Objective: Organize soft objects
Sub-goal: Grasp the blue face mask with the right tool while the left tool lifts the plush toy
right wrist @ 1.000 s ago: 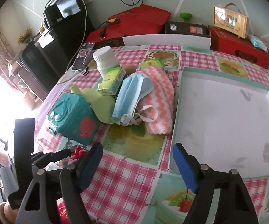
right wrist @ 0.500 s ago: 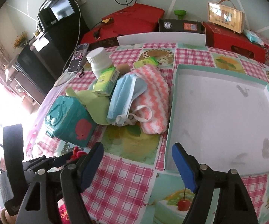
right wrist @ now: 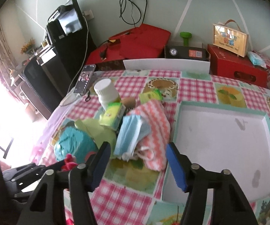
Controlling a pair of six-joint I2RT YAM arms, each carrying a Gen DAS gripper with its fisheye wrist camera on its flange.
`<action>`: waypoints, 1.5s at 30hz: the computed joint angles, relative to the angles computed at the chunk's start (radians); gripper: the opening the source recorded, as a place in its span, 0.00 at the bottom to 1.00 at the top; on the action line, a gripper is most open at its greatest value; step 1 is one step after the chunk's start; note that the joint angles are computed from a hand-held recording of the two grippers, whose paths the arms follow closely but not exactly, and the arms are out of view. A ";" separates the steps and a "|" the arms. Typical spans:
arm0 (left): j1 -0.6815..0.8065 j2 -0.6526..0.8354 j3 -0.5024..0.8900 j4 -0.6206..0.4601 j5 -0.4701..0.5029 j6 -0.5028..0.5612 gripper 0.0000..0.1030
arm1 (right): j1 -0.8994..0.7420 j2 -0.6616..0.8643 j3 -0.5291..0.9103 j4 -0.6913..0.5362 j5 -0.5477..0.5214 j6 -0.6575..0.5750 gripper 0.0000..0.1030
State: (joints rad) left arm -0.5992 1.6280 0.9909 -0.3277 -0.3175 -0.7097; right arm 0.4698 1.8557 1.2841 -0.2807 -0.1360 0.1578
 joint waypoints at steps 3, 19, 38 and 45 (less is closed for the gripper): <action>0.042 -0.006 0.020 -0.014 -0.017 0.023 0.29 | -0.001 0.055 0.060 -0.009 -0.011 0.001 0.53; 0.163 0.055 0.036 0.002 0.022 -0.004 0.29 | -0.015 0.380 0.376 -0.116 -0.088 0.008 0.30; 0.160 0.237 0.322 -0.207 -0.004 -0.127 0.30 | -0.028 0.422 0.400 -0.100 -0.176 0.034 0.20; 0.170 0.297 0.410 -0.245 -0.007 -0.159 0.30 | -0.034 0.383 0.366 -0.077 -0.209 0.023 0.19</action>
